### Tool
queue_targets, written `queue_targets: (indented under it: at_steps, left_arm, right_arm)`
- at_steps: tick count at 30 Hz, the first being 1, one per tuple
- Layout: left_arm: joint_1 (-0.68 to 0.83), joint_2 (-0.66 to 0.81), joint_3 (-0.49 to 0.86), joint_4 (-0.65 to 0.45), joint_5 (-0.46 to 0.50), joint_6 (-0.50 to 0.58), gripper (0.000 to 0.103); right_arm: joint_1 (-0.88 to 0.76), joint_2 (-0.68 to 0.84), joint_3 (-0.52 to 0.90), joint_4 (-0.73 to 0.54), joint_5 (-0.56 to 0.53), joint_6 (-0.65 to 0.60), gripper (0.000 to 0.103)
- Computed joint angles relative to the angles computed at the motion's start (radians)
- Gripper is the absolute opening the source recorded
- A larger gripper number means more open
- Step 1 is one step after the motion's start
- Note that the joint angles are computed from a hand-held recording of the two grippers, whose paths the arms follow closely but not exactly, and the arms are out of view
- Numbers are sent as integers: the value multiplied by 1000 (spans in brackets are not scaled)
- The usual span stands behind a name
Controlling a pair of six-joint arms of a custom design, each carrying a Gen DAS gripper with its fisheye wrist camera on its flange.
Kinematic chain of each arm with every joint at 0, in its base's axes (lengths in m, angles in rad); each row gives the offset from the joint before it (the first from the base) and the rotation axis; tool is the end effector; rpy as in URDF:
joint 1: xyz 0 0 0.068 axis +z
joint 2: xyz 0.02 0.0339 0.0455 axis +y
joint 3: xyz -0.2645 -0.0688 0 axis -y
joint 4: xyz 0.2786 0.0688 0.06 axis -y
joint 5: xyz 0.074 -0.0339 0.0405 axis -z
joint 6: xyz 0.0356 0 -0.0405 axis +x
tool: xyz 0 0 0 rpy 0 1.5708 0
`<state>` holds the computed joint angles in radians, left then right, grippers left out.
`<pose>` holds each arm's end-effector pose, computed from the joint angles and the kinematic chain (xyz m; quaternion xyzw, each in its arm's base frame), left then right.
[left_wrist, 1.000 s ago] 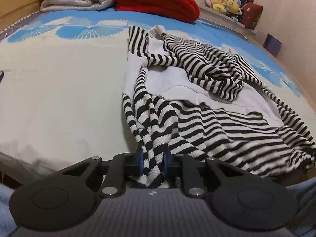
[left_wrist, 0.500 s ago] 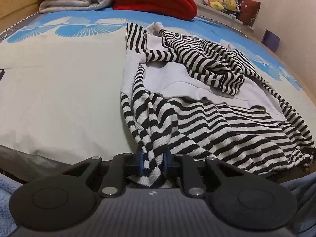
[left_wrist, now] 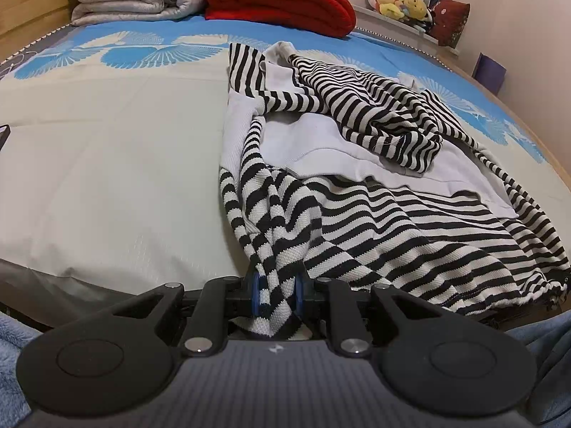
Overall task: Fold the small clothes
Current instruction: 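Hold the hem with both grippers and lift it off the bed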
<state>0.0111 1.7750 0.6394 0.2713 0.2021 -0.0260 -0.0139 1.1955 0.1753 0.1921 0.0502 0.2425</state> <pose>0.3162 -0.0036 0.0624 0.0176 0.9340 -0.0972 0.3435 0.1940 -0.0045 0.0729 0.1281 0.9227 0.0181 0.3631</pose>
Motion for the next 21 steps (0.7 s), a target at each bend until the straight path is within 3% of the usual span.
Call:
queue_targets:
  at_steps: [21]
  left_arm:
    - [3,4,1,1,4,10,20]
  right_arm:
    - [9,20,0,13,9,4,11]
